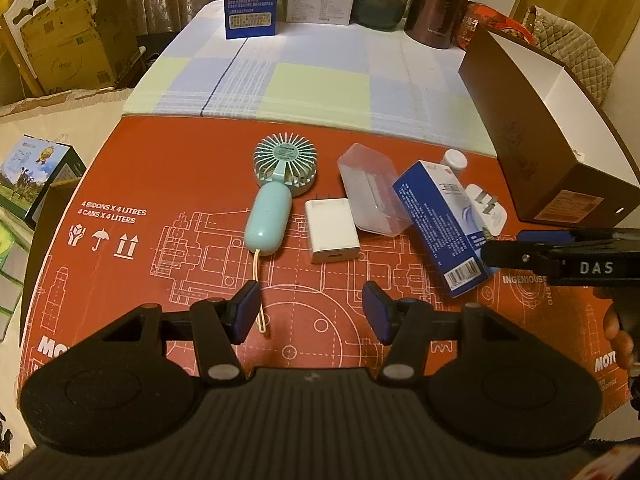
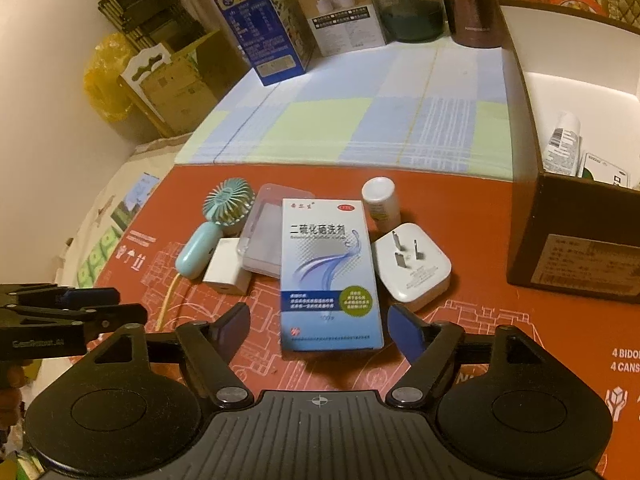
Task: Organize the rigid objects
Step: 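Grasp the blue-and-white medicine box with the right gripper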
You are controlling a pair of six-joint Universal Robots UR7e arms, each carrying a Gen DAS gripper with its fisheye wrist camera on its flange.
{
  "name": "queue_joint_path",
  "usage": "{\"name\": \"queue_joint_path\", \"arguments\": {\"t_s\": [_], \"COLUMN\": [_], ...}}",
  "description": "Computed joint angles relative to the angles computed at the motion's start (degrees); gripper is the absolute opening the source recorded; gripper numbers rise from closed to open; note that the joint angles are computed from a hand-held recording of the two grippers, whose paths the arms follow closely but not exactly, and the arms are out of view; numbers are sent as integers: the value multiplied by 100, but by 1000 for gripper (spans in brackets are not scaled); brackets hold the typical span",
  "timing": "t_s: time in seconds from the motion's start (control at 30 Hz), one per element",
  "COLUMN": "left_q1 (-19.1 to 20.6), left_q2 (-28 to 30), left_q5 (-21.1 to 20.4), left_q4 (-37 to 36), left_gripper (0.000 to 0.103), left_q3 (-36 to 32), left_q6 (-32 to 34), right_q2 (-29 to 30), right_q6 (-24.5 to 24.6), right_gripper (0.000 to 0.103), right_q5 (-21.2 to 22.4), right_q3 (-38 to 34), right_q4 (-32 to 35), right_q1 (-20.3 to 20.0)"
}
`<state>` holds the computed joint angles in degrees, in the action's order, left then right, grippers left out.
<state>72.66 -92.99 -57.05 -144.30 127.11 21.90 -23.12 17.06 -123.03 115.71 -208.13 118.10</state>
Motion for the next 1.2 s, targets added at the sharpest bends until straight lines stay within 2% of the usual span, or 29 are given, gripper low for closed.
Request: {"name": "queue_joint_path", "arguments": {"t_s": [0.5, 0.57, 0.6, 0.63, 1.1, 1.2], "left_q1": [155, 178, 189, 198, 294, 298], "left_q2": [587, 685, 732, 780, 1399, 1506], "left_q5": [-193, -238, -259, -274, -252, -196], "left_q4": [-344, -399, -443, -508, -1099, -1229], "left_gripper": [52, 52, 52, 52, 49, 44], "left_q3": [-116, -137, -140, -137, -284, -293], "left_q6": [346, 400, 441, 491, 1008, 1100], "right_q2": [237, 284, 314, 328, 465, 438], "right_q6": [-82, -137, -168, -213, -746, -716], "right_gripper": [73, 71, 63, 62, 60, 60], "right_q5": [272, 181, 115, 97, -677, -863], "right_q3": [-283, -351, -398, -416, -538, -491], "right_q4": [-16, -13, 17, 23, -222, -226], "right_q1": [-357, -320, -296, -281, 175, 241]}}
